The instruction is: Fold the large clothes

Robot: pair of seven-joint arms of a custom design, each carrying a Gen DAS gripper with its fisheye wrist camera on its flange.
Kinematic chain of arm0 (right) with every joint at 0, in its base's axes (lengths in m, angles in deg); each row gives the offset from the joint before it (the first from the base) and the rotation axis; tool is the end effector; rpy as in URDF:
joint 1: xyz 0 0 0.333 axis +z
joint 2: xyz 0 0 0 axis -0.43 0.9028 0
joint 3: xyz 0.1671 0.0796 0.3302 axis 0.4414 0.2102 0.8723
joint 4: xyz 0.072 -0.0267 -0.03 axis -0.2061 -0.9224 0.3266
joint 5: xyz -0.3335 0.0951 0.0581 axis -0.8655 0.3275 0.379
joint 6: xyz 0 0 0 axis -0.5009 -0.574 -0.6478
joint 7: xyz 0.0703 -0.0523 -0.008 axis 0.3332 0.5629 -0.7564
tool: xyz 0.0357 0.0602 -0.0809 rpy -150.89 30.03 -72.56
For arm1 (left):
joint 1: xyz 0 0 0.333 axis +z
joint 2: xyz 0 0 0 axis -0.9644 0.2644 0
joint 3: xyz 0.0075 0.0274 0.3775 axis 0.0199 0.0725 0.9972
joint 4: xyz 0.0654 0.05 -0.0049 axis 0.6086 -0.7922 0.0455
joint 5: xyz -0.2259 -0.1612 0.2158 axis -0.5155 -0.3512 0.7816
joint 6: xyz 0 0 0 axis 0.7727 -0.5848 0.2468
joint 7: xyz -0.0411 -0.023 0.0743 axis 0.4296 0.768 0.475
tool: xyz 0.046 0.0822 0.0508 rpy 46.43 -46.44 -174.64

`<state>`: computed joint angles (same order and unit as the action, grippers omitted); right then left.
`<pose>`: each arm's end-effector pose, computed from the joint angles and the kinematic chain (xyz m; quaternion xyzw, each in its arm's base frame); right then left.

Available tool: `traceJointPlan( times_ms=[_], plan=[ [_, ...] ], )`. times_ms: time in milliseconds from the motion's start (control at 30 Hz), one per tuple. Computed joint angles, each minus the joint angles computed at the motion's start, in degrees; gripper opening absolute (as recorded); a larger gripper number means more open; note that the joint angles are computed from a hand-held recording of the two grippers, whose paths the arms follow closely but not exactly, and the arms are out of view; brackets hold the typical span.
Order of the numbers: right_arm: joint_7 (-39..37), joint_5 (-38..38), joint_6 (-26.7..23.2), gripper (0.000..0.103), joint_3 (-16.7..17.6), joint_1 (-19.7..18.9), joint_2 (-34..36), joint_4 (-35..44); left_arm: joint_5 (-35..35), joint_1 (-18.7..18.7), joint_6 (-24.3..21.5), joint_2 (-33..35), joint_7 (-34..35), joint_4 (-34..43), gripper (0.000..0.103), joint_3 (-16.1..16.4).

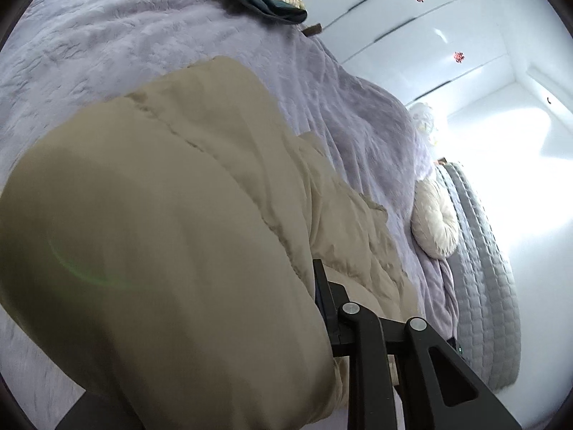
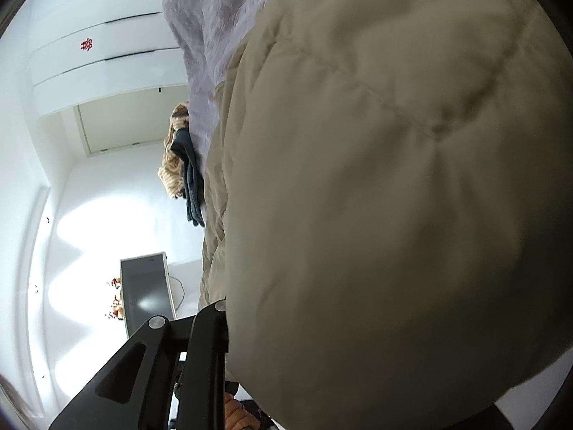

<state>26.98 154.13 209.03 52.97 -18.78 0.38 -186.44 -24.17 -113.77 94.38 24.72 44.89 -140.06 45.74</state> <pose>0.6663 0.1846 0.4023 -0.3926 0.7449 0.3089 0.4422 0.6073 -0.3785 0.4862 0.8005 -0.4191 0.4284 0.0068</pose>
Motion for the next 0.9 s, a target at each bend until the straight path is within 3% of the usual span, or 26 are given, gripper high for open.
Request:
traceJointPlan(
  times_ms=[167, 333, 467, 533, 600, 633, 700, 800, 900],
  plan=[
    [-1.3, -0.2, -3.0, 0.023, -0.6, -0.7, -4.4, -6.8, -0.9, -1.1, 2.1, -6.7, 0.1, -10.8, 0.025, -3.2],
    [-3.6, 4.4, -5.1, 0.023, -2.4, 0.3, -10.2, -17.2, -4.7, -1.5, 3.3, -12.2, -1.5, -21.1, 0.025, -7.7],
    [-3.6, 5.6, -5.3, 0.023, -4.3, 2.2, -11.2, -20.1, -8.1, 1.9, 4.4, -13.3, -1.1, -25.3, 0.026, -13.5],
    [-2.3, 4.0, -5.1, 0.027, -5.0, 2.8, -11.0, -19.6, -8.6, 2.1, 3.7, -13.3, -0.9, -25.6, 0.026, -13.9],
    [0.3, 1.0, -4.3, 0.031, -5.3, 3.5, -10.5, -18.4, -8.5, 1.0, 1.6, -13.4, -1.2, -25.1, 0.032, -12.6],
    [1.6, -0.4, -4.0, 0.033, -5.3, 3.6, -10.4, -18.0, -5.7, -1.4, -1.7, -13.9, -3.9, -24.3, 0.044, -9.5],
    [6.1, -4.8, -3.4, 0.040, -5.4, 3.8, -10.6, -17.3, -0.2, -4.4, -7.6, -14.5, -9.0, -23.0, 0.055, -5.6],
    [12.0, -11.9, -2.8, 0.052, -5.3, 3.8, -11.2, -16.9, 0.7, -1.6, -12.1, -16.1, -9.2, -22.6, 0.055, -8.6],
    [17.0, -19.1, -3.1, 0.056, -5.2, 3.4, -12.3, -17.1, 3.2, 0.0, -18.5, -17.9, -10.4, -21.2, 0.055, -10.4]
  ],
)
